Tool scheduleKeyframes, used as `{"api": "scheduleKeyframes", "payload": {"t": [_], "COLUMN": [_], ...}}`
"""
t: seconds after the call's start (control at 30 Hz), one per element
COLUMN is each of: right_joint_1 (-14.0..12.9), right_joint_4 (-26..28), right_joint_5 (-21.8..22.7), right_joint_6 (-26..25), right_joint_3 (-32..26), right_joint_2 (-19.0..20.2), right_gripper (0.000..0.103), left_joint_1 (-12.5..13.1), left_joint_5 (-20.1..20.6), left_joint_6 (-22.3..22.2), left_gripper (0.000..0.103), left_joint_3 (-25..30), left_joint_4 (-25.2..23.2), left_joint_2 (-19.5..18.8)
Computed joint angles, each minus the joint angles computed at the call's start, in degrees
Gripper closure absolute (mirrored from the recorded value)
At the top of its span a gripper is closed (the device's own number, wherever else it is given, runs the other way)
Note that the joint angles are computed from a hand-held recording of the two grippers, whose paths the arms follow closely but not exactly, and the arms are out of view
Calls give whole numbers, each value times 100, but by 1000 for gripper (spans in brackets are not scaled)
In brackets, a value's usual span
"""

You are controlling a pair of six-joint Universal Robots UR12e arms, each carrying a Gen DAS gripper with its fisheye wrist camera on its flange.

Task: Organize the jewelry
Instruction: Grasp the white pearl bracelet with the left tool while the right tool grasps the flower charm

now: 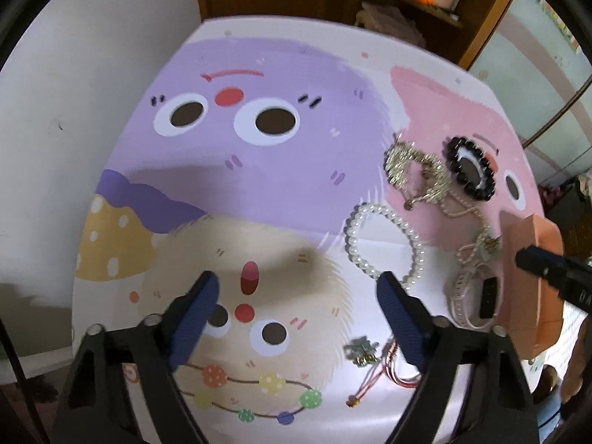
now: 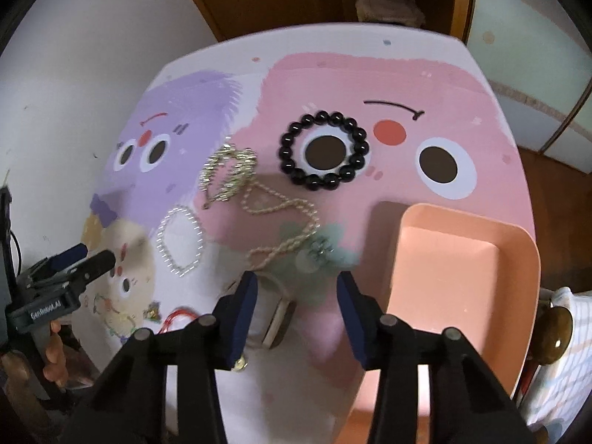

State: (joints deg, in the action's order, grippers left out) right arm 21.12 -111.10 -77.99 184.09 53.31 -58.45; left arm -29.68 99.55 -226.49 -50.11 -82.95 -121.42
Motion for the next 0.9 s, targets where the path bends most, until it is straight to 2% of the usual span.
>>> {"api": "scheduleKeyframes", "payload": {"t": [0.1, 0.27, 0.4, 0.47, 0.63, 0.73, 0.77, 0.9], "right_joint_1": [-38, -22, 30, 24, 79, 155, 175, 293], "right_joint_4": [524, 1146, 1556, 1917, 2146, 2234, 2274, 2085], "right_joint_5": [82, 110, 60, 82, -9, -257, -353, -621], "right_joint_6": [-2, -82, -151, -178, -278, -358, -392, -397], "right_joint_3": [-390, -929, -1242, -1505, -1666, -1716, -1726, -1640], "right_joint_2": [231, 535, 747, 856, 947, 977, 978, 982], "right_gripper": [61, 61, 61, 61, 67, 78, 83, 83], "left_joint_1": [98, 174, 209, 209, 196, 176, 161, 52], "left_joint_5": [-399, -742, -970, -986, -914, -816, -763, -482], "left_joint_6": [91, 204, 198, 196, 191, 219, 230, 219], "left_gripper": [27, 28, 33, 33, 34, 34, 34, 34], "left_joint_3": [69, 328, 517, 614, 823, 1039, 1177, 2294], "left_joint_4": [-63, -261, -426, -517, -698, -936, -1059, -1866], "left_joint_2": [-99, -314, -460, -527, -648, -757, -832, -1464]}}
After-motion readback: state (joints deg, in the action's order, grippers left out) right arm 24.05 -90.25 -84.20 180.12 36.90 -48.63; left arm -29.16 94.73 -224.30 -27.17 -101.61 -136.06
